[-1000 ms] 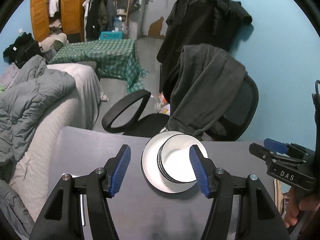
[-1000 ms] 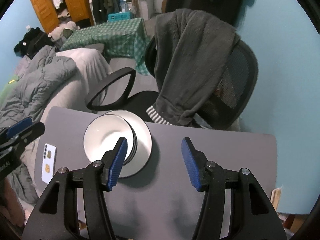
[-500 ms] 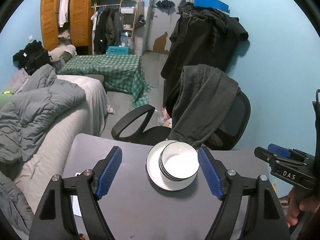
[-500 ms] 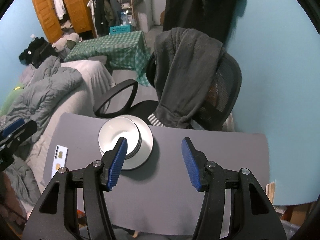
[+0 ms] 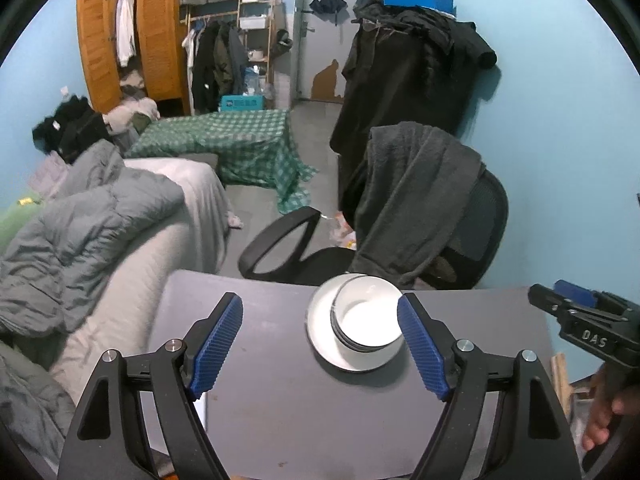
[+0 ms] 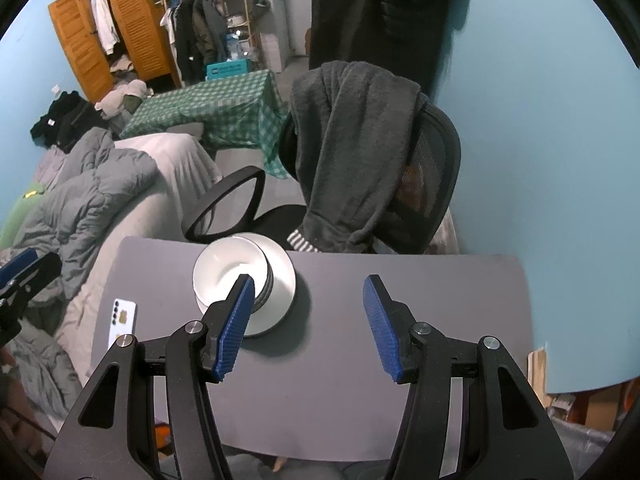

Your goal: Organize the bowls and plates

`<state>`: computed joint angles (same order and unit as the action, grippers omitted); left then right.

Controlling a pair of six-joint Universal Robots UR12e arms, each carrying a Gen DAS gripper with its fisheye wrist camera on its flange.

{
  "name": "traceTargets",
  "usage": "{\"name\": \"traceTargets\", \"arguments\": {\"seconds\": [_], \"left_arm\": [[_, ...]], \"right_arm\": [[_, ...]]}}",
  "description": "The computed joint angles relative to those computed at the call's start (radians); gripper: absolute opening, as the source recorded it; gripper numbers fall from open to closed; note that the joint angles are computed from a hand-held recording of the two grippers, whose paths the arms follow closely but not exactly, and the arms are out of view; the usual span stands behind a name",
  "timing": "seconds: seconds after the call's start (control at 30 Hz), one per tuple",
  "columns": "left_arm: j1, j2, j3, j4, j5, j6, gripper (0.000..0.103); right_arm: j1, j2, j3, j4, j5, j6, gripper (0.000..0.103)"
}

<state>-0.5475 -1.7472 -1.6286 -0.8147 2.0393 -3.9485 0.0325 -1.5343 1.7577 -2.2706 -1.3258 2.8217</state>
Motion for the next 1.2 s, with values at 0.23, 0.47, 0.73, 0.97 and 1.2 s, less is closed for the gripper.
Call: {"name": "traceTargets", "arguments": {"seconds": [0.23,0.47,0.73,0.97,1.2], "left_arm": [[0.009,0.009,-0.006,0.018,-0.03,-0.007,0.081],[0.018,0.017,-0.012,0.024,-0.043,-0.019,0.081],[0.027,0.023,-0.01,0.015,-0.063,-0.035,0.081],[0.03,0.022,-0.007,0.011,-0.064,-0.036,0.081],[0.033,0.021,-0.004,0.011,-0.074,-0.054,0.081]], "right_arm": [[-0.003,0.001,-0.002,-0.002,0.004,0.004,0.055],[-0.003,0.002,-0.004,-0.004,0.007,0.005,0.055],[-0.001,0.012,-0.018,0.004,0.016,-0.006,0.055],[0.002,0.02,-0.028,0.008,0.02,-0.011,0.055],[0.003,0.021,-0.03,0.008,0.02,-0.011,0.055]]}}
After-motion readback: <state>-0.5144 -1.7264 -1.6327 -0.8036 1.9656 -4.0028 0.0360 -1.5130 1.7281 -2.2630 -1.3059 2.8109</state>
